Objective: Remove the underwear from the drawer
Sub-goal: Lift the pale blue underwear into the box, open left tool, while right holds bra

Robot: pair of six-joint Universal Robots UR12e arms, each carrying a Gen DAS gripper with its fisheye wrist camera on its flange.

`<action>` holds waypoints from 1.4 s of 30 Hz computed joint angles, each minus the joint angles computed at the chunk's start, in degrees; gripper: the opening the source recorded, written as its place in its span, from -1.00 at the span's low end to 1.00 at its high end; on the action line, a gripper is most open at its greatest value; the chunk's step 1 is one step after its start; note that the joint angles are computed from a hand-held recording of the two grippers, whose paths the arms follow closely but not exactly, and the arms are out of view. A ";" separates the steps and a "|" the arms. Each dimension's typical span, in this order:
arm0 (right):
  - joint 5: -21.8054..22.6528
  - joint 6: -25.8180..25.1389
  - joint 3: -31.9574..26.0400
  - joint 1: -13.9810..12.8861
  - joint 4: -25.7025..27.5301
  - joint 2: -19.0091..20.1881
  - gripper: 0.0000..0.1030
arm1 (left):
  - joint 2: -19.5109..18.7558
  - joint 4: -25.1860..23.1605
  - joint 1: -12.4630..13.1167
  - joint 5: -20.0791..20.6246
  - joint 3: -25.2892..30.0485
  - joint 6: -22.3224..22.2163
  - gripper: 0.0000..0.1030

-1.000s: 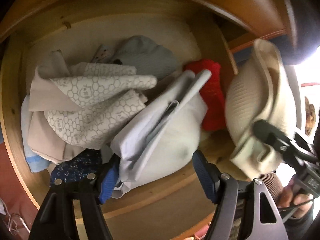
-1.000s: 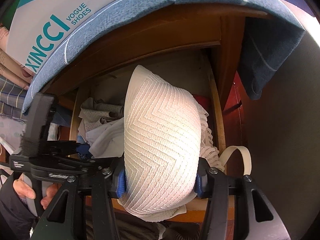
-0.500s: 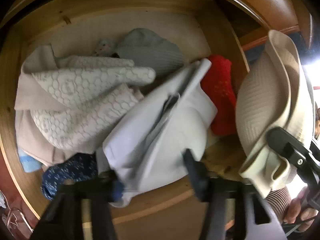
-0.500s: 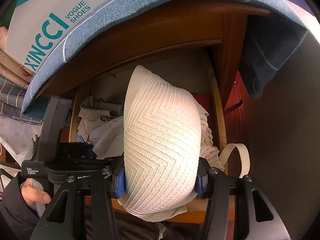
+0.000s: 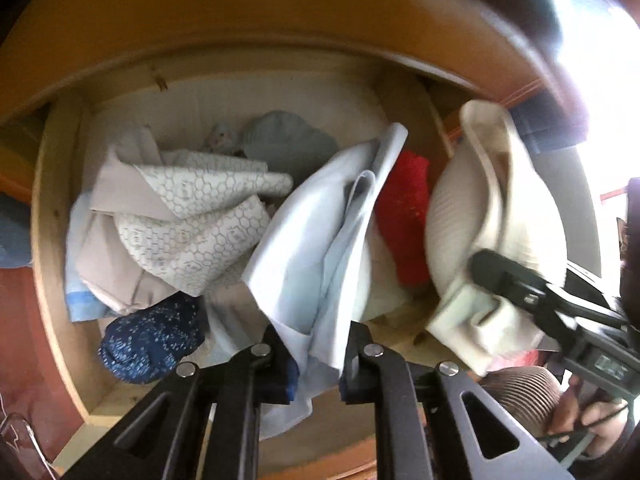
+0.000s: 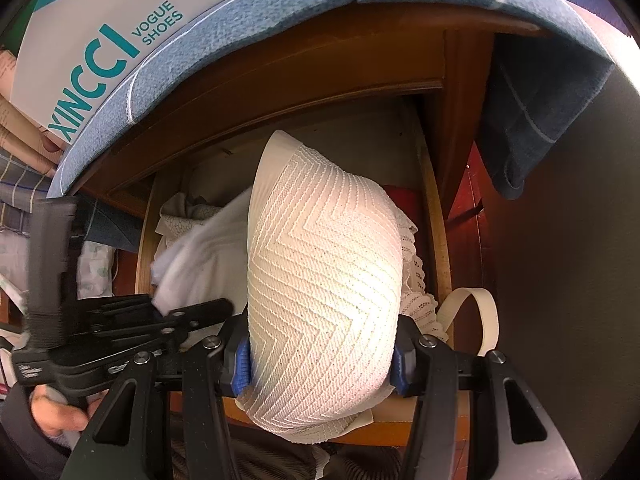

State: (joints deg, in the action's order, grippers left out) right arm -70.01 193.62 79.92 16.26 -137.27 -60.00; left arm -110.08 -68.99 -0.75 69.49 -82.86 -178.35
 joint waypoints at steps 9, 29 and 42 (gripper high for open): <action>-0.52 -0.56 -0.31 0.32 0.34 0.11 -0.05 | 4.88 4.49 -0.31 1.48 -4.31 0.10 -0.74; -1.72 -0.75 -0.28 0.80 0.12 0.19 -0.05 | 15.98 5.23 2.73 1.71 -7.48 2.59 -0.74; -1.83 -0.71 -0.27 0.87 0.02 0.26 -0.05 | 19.77 9.86 4.54 -0.39 -3.54 1.36 -0.74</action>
